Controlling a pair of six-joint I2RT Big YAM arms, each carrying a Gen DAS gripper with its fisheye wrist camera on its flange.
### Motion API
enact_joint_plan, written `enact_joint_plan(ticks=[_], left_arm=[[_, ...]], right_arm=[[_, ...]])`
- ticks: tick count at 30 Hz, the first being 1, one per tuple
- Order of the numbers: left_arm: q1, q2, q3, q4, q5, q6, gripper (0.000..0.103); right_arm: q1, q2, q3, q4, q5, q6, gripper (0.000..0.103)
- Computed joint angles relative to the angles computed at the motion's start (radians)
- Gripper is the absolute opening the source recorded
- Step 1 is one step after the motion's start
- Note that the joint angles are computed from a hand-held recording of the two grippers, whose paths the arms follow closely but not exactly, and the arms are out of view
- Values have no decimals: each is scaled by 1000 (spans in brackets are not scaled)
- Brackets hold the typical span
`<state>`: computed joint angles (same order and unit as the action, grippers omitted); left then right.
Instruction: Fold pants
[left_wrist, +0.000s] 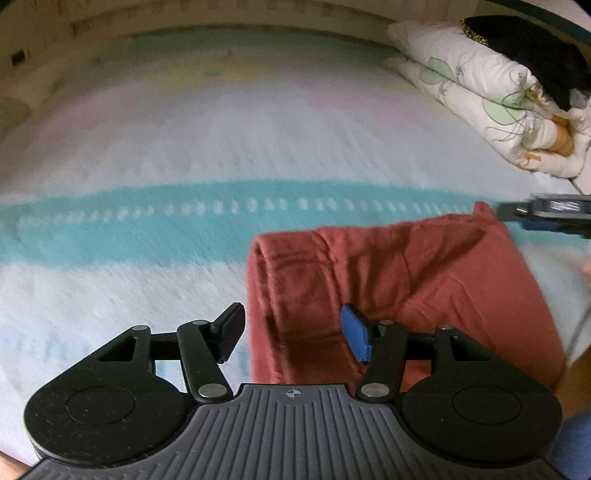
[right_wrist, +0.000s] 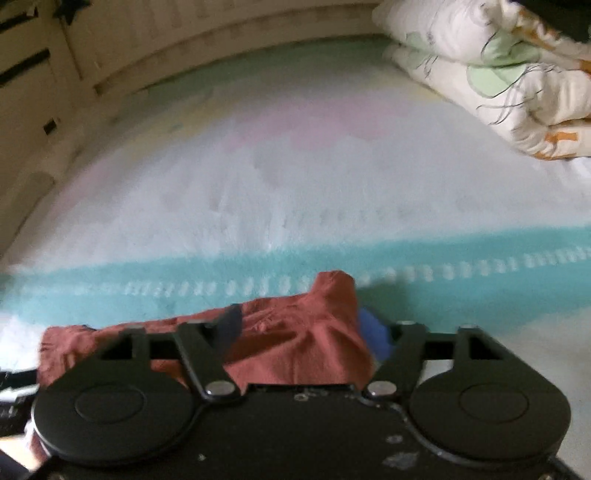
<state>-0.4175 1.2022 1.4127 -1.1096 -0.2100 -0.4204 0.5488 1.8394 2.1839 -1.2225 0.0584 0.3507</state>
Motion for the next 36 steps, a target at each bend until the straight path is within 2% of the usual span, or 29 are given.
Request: enact_joint_plan(ticks=[2,3,5,11,13,17,20,22,24,26,29,31,36], left_arm=[[2,-6,-7,3,-18,14,57],[8,-8,-9,-3,-14,14,57],[20,-15,-18,-8,6,-2,57],[75,-23,-38,-12,132,-67,66],[91,-27,-45,-5,164,-105,67],[117,-17,-57,6,255,-118,74],[106,-10,-61,21,247,-124,82],[92,8,-48,18,234,-83,86],[77,21,-46,33,220,-54,95],[66,40,-37,38,209,-25,98],[56,53,-34,59,200,2,97],[54,58,-29,64,202,2,94],[34,63,-8,39,178,-10,70]], right_arm=[[-7,-32,-31,-9,-29,3,81],[-12,-47,-46,-19,-50,10,87],[-21,-69,-82,-43,-85,31,90],[-25,-76,-126,-125,-175,29,91],[-23,-78,-139,-132,-192,39,91],[-18,-63,-136,-124,-215,48,100],[-17,-65,-144,-111,-224,59,103],[-18,-59,-163,-76,-229,70,103],[-17,-56,-176,-50,-233,76,103],[-17,-56,-187,-30,-230,81,103],[-14,-57,-194,-14,-230,77,103],[-11,-57,-196,-9,-228,73,103],[-5,-70,-210,-4,-216,42,103]])
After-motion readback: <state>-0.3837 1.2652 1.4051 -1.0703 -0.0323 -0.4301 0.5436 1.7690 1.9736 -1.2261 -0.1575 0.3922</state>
